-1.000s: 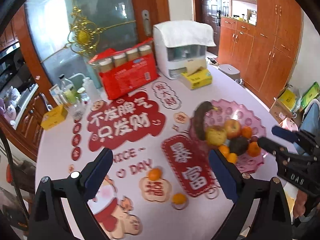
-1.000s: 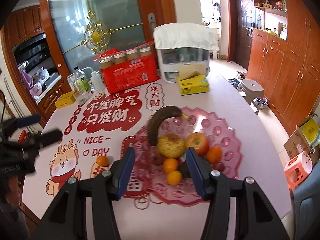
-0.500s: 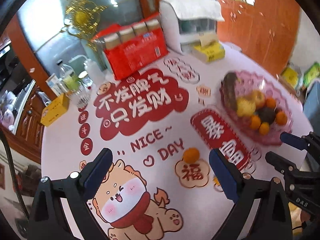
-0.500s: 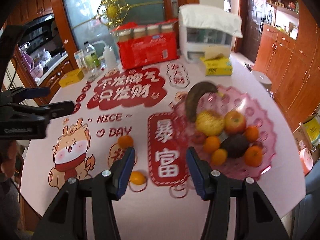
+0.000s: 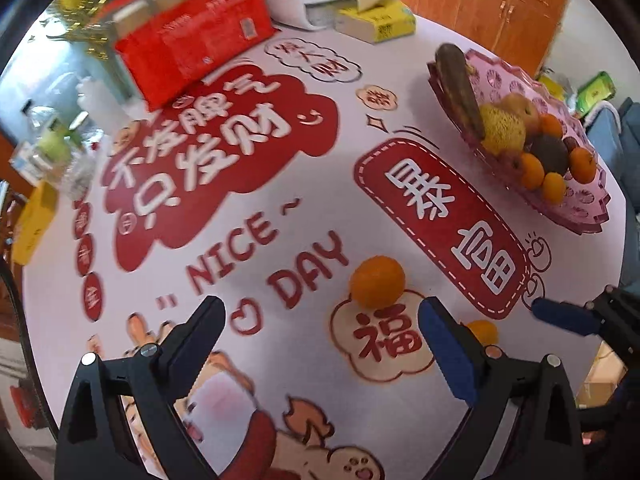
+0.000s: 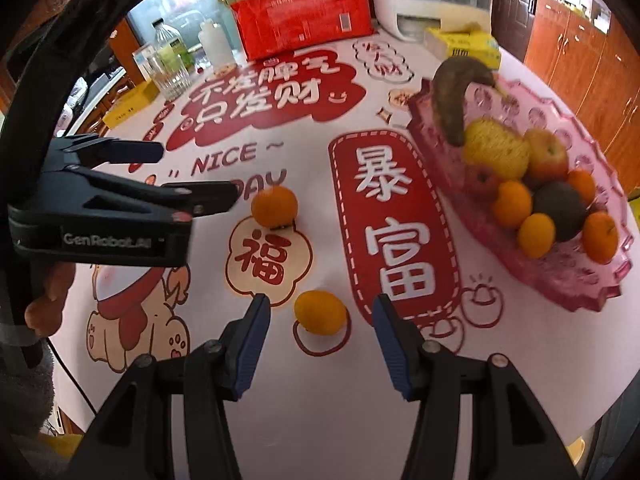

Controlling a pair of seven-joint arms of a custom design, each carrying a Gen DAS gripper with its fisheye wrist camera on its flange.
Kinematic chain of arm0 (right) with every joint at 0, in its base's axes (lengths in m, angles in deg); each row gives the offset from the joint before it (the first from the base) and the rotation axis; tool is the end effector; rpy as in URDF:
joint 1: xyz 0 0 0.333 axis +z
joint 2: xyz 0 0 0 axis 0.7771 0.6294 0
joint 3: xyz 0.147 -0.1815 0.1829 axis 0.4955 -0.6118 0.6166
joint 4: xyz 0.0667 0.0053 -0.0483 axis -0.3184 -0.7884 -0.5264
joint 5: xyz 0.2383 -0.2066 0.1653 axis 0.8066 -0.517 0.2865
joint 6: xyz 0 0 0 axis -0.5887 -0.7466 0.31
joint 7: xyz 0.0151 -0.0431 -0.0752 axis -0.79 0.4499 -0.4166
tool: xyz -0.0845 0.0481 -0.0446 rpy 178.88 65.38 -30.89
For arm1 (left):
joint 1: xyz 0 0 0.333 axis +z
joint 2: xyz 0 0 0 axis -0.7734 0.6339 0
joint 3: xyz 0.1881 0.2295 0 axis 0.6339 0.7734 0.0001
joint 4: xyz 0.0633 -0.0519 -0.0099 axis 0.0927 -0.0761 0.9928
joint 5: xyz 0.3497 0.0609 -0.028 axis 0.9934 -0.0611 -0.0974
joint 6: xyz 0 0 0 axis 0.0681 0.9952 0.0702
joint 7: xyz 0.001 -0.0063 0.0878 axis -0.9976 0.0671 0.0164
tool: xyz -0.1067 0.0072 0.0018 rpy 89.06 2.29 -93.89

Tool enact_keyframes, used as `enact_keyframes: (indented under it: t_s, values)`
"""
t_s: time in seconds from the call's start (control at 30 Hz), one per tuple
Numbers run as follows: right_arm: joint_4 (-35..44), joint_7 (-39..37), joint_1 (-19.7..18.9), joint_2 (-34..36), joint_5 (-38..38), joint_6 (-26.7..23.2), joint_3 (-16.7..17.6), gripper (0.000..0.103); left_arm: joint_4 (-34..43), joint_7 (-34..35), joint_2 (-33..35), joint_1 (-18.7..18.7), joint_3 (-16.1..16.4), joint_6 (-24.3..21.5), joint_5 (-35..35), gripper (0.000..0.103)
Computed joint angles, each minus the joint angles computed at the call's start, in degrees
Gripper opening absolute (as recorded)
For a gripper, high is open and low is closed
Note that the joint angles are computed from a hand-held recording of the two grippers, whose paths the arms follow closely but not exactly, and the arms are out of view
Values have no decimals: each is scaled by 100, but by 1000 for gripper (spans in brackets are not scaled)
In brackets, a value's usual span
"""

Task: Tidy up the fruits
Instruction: 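Grasp a large mandarin with the left tool while the right tool grasps a small mandarin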

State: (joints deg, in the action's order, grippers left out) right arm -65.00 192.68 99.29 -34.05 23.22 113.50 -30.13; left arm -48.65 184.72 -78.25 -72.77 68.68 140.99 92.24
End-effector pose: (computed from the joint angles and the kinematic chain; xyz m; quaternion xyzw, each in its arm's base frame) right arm 0.3469 0.5307 0.4727 -0.6177 0.7538 -0.1259 0.1852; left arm 0.4968 -0.3549 0.4729 -0.3877 0.9019 -0.1691 0.0878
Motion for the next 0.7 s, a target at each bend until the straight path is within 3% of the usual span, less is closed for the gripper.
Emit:
enact_keyframes:
  t_s: [0.3, 0.5, 0.57, 0.7]
  values:
    - [157, 114, -11, 393, 184, 86, -101, 54, 463, 422, 719, -65, -74, -66, -407, 92]
    - [13, 327, -13, 437, 207, 280, -159, 41, 629, 634, 951, -99, -80, -151, -611, 77]
    - [21, 371, 2, 453, 161, 292, -166, 36, 657, 704, 992, -100, -80, -183, -652, 67]
    - [30, 491, 21, 454, 111, 247, -181, 35, 663, 842, 1021, -91, -83, -189, -733, 52]
